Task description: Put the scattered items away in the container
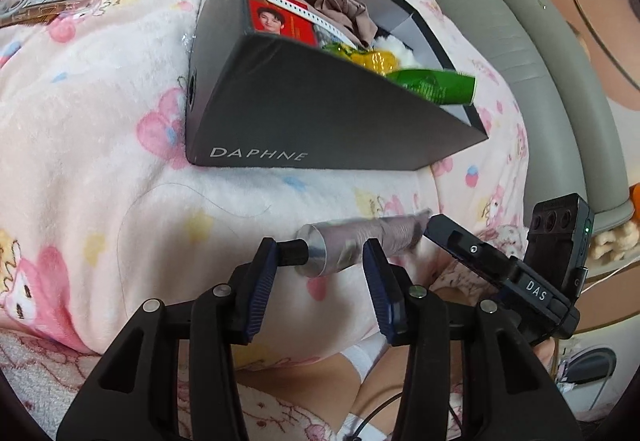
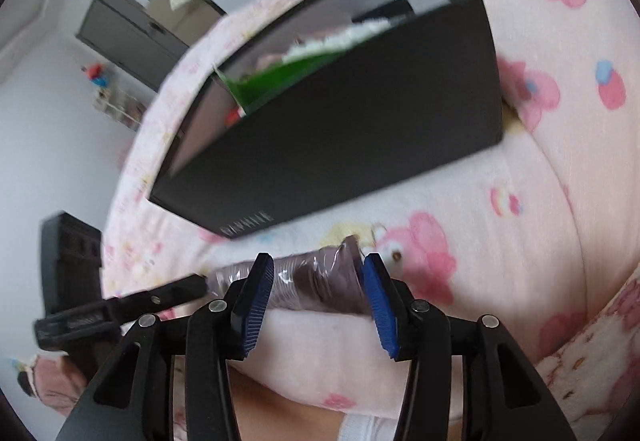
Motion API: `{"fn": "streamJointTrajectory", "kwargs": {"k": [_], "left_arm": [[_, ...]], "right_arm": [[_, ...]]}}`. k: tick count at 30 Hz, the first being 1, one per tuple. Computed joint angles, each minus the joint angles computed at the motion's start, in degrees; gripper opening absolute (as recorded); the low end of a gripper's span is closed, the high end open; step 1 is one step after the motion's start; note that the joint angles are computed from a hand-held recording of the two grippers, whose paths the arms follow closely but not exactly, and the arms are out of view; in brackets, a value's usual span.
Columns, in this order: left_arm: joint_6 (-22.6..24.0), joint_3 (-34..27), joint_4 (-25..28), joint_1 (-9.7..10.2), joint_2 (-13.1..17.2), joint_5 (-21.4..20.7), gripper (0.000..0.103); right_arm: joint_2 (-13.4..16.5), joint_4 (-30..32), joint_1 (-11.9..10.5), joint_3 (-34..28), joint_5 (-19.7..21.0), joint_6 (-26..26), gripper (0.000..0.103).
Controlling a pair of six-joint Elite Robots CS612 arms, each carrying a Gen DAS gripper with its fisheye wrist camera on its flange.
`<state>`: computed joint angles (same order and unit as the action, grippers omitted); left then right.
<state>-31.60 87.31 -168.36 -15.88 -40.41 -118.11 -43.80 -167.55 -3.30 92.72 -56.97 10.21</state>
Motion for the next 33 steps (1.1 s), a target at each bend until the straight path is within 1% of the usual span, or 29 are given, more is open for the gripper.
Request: {"fn": "streamJointTrajectory", "kwargs": {"k": [1,2,3,4,5,6,7,9,11,13,14,15,18,20,21,22,23,25,26,27,28,29,30,31,33], "left_arm": [[0.4,-0.1,0.3,0.01,0.0,-0.3,0.044],[1.0,-0.3,0.2,0.17,0.2,-2.2,0.043],[1.7,-0.2,0.1,0.29,0.2,-3.3,0.042],[2.9,-0.1,0.2,0.17,0.1,-3.8,0.04],[4.0,-0.2,1.1,-0.04,-0.1,-3.5,0.04],[4.5,-0.2,2.1,-0.3,-0.3,-2.2,0.04],[4.3,-0.4,3.0,-0.46,-0.3,-1.1,0.04],[2.8,-0.8,3.1,-0.14,0.1,-1.7,0.04],[0.5,-0.3,0.6,0.29,0.2,-2.4,0.04],[-0.6,0.6,-1.6,0.56,-0.1,-2.9,0.04],[-0.5,1.1,-1.8,0.55,-0.4,-2.8,0.04],[-0.1,1.4,-1.2,0.5,-0.7,-2.2,0.04],[1.1,1.5,2.3,0.03,-1.2,-0.3,0.04],[0.6,1.4,5.0,-0.47,-1.6,3.2,0.04],[0.1,1.3,6.2,-0.59,-1.5,4.4,0.04],[-0.2,1.2,6.2,-0.67,-1.5,4.6,0.04],[-0.4,1.3,5.3,-0.6,-1.5,5.0,0.04],[-1.0,1.5,2.7,-0.8,-1.7,8.1,0.04],[-1.3,1.1,3.1,-0.88,-1.7,9.7,0.04],[-1.3,0.3,5.2,-1.17,-1.8,12.6,0.04],[-0.7,-0.6,7.5,-1.42,-1.7,14.7,0.04],[0.5,-1.7,10.7,-1.85,-1.5,17.0,0.04],[1.4,-2.5,12.3,-2.15,-1.3,18.2,0.04],[2.3,-3.1,12.6,-2.35,-0.9,18.4,0.04],[3.8,-3.4,10.8,-2.45,-0.5,17.3,0.04]], "right_arm": [[0.0,0.5,0.0,-0.3,0.3,-0.3,0.043],[0.0,0.1,-0.1,-0.2,1.4,-0.6,0.043],[0.2,-0.7,-0.3,-0.1,3.9,-0.9,0.043],[0.2,-0.6,-0.4,0.0,5.7,-1.7,0.043],[-0.1,0.3,-0.2,0.0,5.8,-3.4,0.043],[-0.5,0.6,0.2,0.2,4.7,-4.9,0.043],[-0.8,0.3,0.7,0.4,2.7,-6.1,0.043],[-1.1,0.8,1.5,0.6,-1.1,-6.8,0.043],[-1.7,4.4,0.9,0.6,-2.8,-6.9,0.043],[-2.3,6.1,0.7,1.0,-4.2,-6.2,0.043],[-2.6,6.1,0.8,1.5,-4.9,-6.1,0.043],[-2.8,6.3,0.9,1.7,-5.5,-6.4,0.043],[-3.2,9.7,1.2,1.4,-7.9,-8.9,0.043],[-2.6,11.0,1.4,0.7,-7.8,-8.9,0.043],[-2.2,12.6,1.6,0.0,-7.9,-9.1,0.043],[-1.8,13.9,1.8,-0.6,-8.8,-8.8,0.043],[-1.5,13.9,2.0,-1.0,-9.8,-7.8,0.043],[-1.3,11.1,1.5,-0.9,-8.6,-4.9,0.043],[-1.3,9.2,1.3,-0.9,-8.6,-3.4,0.043],[-1.3,7.4,1.4,-1.1,-10.3,-2.6,0.043],[-1.1,5.7,1.7,-1.5,-13.2,-2.4,0.043],[-0.9,5.7,1.8,-2.1,-14.9,-2.4,0.043],[-0.6,6.6,1.9,-2.8,-15.7,-2.4,0.043],[-0.2,7.6,2.0,-3.6,-15.8,-2.5,0.043],[0.6,8.4,2.3,-4.6,-17.2,-2.4,0.043]]}}
